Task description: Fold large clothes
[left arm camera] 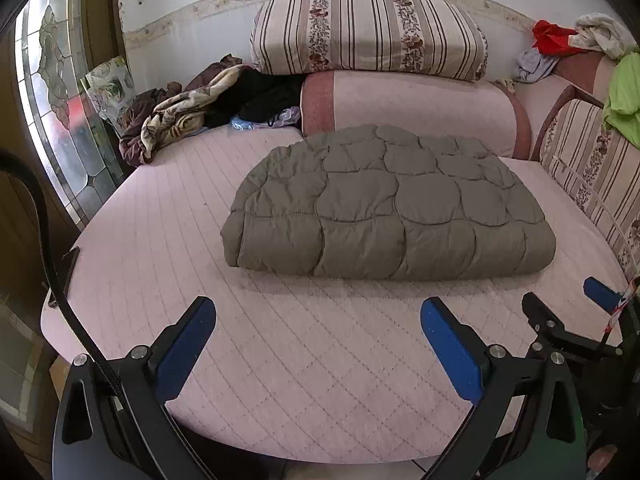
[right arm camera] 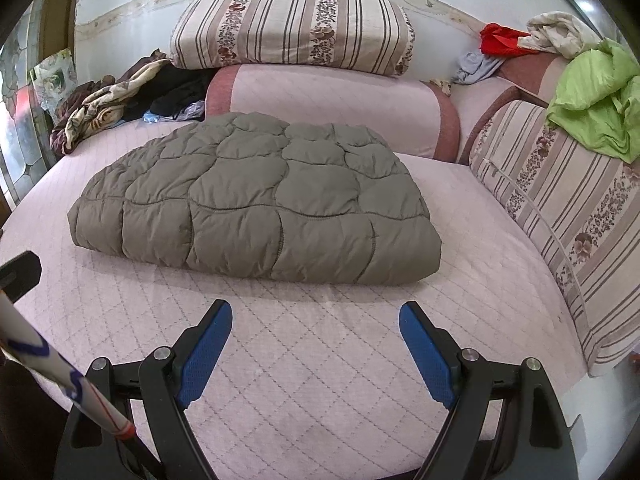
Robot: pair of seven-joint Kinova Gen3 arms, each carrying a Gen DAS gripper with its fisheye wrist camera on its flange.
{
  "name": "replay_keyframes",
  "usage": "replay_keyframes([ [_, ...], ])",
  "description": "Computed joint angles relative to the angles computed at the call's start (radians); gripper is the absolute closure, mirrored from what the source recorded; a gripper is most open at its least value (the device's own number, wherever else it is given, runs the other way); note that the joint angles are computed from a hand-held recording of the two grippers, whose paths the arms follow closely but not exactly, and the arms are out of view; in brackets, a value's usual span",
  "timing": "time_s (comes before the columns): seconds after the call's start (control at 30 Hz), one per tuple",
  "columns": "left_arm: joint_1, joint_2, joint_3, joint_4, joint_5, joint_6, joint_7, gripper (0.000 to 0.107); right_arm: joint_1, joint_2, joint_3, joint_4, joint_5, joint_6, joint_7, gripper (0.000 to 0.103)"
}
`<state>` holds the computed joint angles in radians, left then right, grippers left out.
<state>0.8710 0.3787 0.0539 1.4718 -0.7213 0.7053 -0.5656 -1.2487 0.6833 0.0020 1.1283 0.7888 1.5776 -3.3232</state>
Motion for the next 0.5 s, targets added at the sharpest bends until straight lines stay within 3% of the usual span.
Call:
replay_keyframes([
  [0.5,-0.033,0.025,0.011,-0.021,0.111,0.000,-0.092,0.006,0.010,0.003,-0.003,-0.006,-0.019,0.008,0.001,0.014],
])
